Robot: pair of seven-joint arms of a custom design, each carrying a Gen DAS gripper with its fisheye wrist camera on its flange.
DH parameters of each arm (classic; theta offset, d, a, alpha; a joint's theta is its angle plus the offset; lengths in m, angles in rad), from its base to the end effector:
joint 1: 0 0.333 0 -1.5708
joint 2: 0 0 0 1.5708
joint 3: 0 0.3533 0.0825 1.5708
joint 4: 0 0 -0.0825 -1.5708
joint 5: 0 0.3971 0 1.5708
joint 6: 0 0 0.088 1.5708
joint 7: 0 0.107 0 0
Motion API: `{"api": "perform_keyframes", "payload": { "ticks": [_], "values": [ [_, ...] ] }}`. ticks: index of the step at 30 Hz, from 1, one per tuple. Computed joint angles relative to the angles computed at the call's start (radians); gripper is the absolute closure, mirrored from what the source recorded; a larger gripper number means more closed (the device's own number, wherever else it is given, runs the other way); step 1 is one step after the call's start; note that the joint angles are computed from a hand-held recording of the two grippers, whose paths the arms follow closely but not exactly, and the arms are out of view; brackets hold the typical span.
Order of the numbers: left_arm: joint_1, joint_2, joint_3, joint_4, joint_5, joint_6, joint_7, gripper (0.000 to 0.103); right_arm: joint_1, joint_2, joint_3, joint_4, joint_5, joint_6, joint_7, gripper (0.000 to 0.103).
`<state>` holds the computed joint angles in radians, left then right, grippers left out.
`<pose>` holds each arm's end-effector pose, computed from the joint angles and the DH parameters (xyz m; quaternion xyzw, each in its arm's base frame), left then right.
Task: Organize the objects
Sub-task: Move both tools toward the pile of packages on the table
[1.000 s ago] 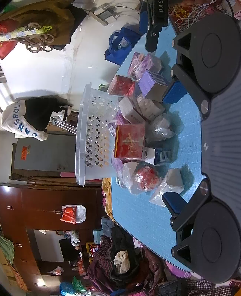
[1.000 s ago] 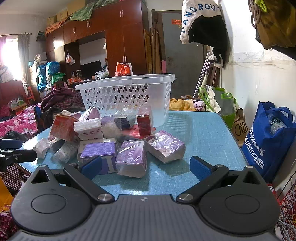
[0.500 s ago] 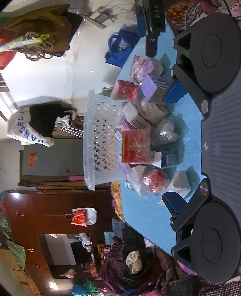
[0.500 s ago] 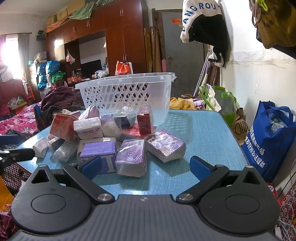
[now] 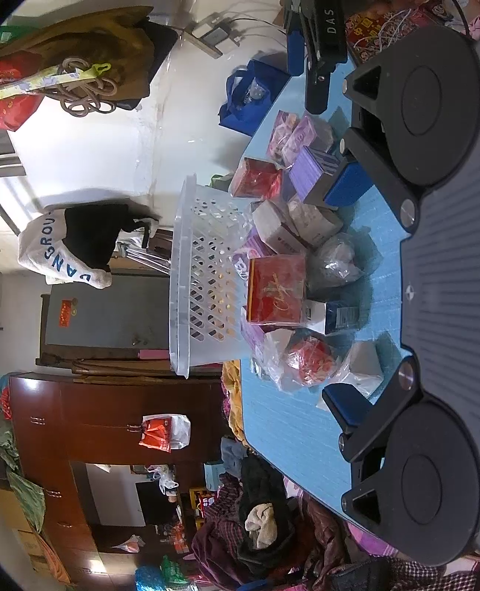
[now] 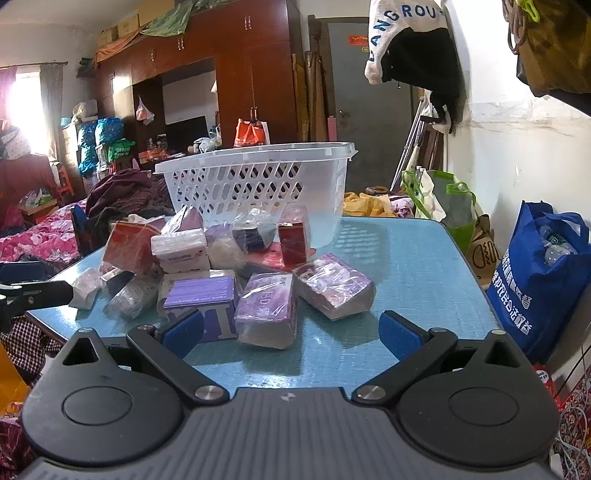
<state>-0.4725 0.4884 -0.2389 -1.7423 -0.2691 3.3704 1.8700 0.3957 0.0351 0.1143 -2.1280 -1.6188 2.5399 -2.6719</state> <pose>0.5958 -0.4291 0.4647 -0.3887 0.7468 -0.4922 0.2210 0.5046 0.2953 0.4526 -0.5227 0.6684 -0.3913 0.3563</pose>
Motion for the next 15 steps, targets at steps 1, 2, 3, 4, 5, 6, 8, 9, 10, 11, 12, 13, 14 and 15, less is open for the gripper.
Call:
{"api": "perform_keyframes", "payload": {
  "ticks": [1, 2, 3, 4, 5, 6, 8, 9, 10, 11, 12, 13, 14, 15],
  "values": [
    [0.016, 0.004, -0.019, -0.001, 0.007, 0.01, -0.002, 0.0, 0.0, 0.001, 0.0, 0.001, 0.001, 0.001, -0.002, 0.0],
    [0.022, 0.008, -0.027, 0.0, 0.009, 0.025, -0.005, 0.0, 0.0, 0.002, 0.0, 0.002, 0.004, 0.001, -0.004, 0.0],
    [0.009, 0.01, -0.012, 0.002, 0.0, 0.033, -0.007, 0.0, 0.0, 0.003, 0.0, 0.003, 0.002, 0.002, -0.004, 0.0],
    [0.0, 0.014, -0.001, 0.005, -0.007, 0.045, -0.008, 0.0, 0.0, 0.003, -0.001, 0.003, 0.002, 0.002, -0.004, 0.0],
    [-0.008, 0.018, 0.008, 0.008, -0.013, 0.055, -0.006, 0.0, 0.0, 0.003, -0.001, 0.004, 0.001, 0.003, -0.004, 0.0],
    [-0.013, 0.023, 0.015, 0.012, -0.02, 0.063, -0.005, 0.0, 0.0, 0.004, -0.001, 0.005, 0.001, 0.004, -0.004, 0.0],
    [0.003, 0.036, -0.003, 0.022, -0.016, 0.076, -0.007, 0.0, 0.0, 0.006, -0.002, 0.008, -0.005, 0.007, 0.001, 0.0],
    [-0.005, 0.042, 0.007, 0.028, -0.012, 0.086, -0.005, 0.0, 0.0, 0.008, -0.002, 0.01, -0.007, 0.008, 0.002, 0.0],
    [-0.047, 0.048, 0.052, 0.037, -0.039, 0.094, 0.02, 0.0, 0.001, 0.01, -0.002, 0.012, -0.008, 0.01, -0.001, 0.0],
    [-0.102, 0.054, 0.111, 0.046, -0.076, 0.11, 0.047, 0.0, 0.001, 0.012, -0.002, 0.014, -0.008, 0.011, -0.003, 0.0],
    [-0.161, 0.068, 0.172, 0.061, -0.13, 0.14, 0.085, 0.0, 0.002, 0.014, -0.002, 0.016, -0.008, 0.013, -0.005, 0.0],
    [-0.188, 0.084, 0.197, 0.074, -0.155, 0.173, 0.109, 0.0, 0.002, 0.016, -0.003, 0.018, -0.009, 0.017, -0.006, 0.0],
    [-0.183, 0.097, 0.188, 0.086, -0.157, 0.196, 0.123, 0.0, 0.002, 0.017, -0.004, 0.019, -0.012, 0.021, -0.006, 0.0],
    [-0.173, 0.105, 0.178, 0.096, -0.157, 0.197, 0.136, 0.0, 0.002, 0.018, -0.004, 0.02, -0.017, 0.024, -0.006, 0.0]
  ]
}}
